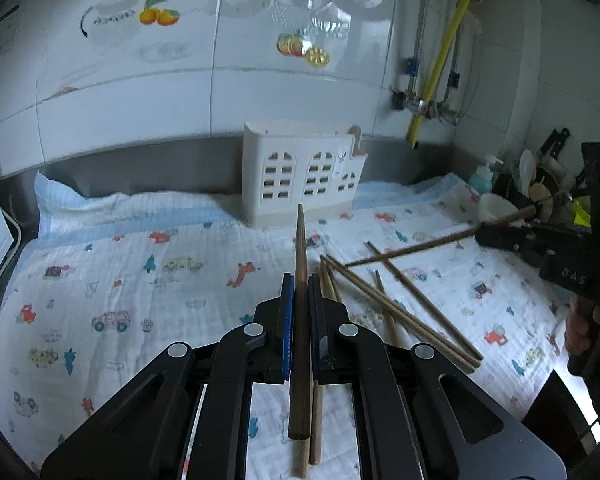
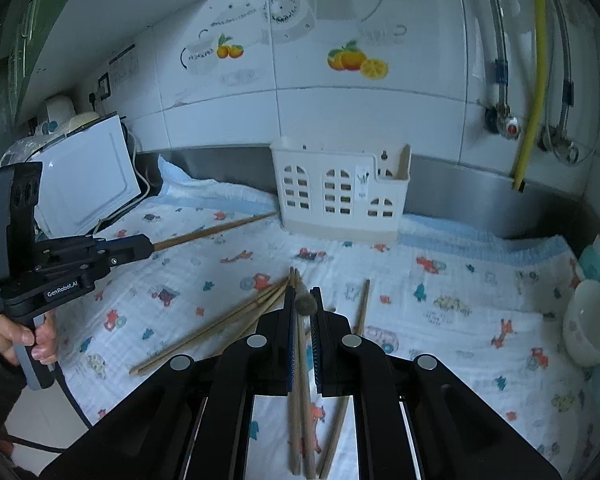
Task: Organize utensils
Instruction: 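Lift both held chopsticks and lower them into the white house-shaped holder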
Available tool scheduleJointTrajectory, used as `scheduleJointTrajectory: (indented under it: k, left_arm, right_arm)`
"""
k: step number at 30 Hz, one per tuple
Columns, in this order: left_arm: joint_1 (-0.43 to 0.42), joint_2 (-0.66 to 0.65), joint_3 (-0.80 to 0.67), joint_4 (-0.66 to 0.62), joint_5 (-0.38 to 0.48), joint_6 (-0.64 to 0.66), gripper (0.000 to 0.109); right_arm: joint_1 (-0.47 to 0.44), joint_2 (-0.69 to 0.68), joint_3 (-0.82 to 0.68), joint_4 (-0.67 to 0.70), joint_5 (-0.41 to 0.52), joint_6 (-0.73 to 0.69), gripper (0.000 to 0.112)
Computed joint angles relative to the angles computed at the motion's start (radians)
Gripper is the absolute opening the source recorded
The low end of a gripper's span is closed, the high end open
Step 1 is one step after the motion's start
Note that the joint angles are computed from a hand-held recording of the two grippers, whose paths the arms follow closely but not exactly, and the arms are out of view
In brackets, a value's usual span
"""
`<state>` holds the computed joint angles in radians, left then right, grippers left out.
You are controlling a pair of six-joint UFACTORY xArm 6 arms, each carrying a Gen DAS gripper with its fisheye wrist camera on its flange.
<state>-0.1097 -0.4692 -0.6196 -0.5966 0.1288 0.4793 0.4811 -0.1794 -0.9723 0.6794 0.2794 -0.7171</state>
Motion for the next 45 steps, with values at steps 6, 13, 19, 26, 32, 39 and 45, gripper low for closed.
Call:
scheduleJointTrajectory:
  k: [6, 13, 19, 26, 32, 39, 45]
  left_arm:
    - [0.034, 0.024, -0.046, 0.015, 0.073, 0.004, 0.005]
    - [0.044, 0.044, -0.115, 0.055, 0.117, 0.007, 0.005]
    - [0.049, 0.095, -0.237, 0.083, 0.127, 0.015, 0.005]
    - [0.082, 0.205, -0.443, 0.154, 0.236, -0.016, 0.005]
    - [0.11, 0.337, -0.659, 0.334, 0.451, -0.116, 0.005]
    - [0.138, 0.515, -0.958, 0.398, 0.731, -0.125, 0.005]
    - [0.135, 0.641, -1.16, 0.489, 0.887, -0.128, 0.005]
  right_arm:
    - [0.007, 0.003, -0.008, -0.023, -0.01, 0.011, 0.007]
    - [0.004, 0.03, -0.075, -0.036, 0.003, 0.004, 0.007]
    - [-0.01, 0.084, -0.181, -0.087, 0.033, 0.022, 0.007]
    - [-0.035, 0.166, -0.357, -0.135, 0.034, 0.035, 0.007]
    - [-0.043, 0.285, -0.558, -0.162, 0.008, 0.05, 0.007]
    - [-0.044, 0.439, -0.786, -0.224, -0.042, 0.118, 0.007]
    - [-0.062, 0.607, -1.027, -0.282, -0.01, 0.19, 0.007]
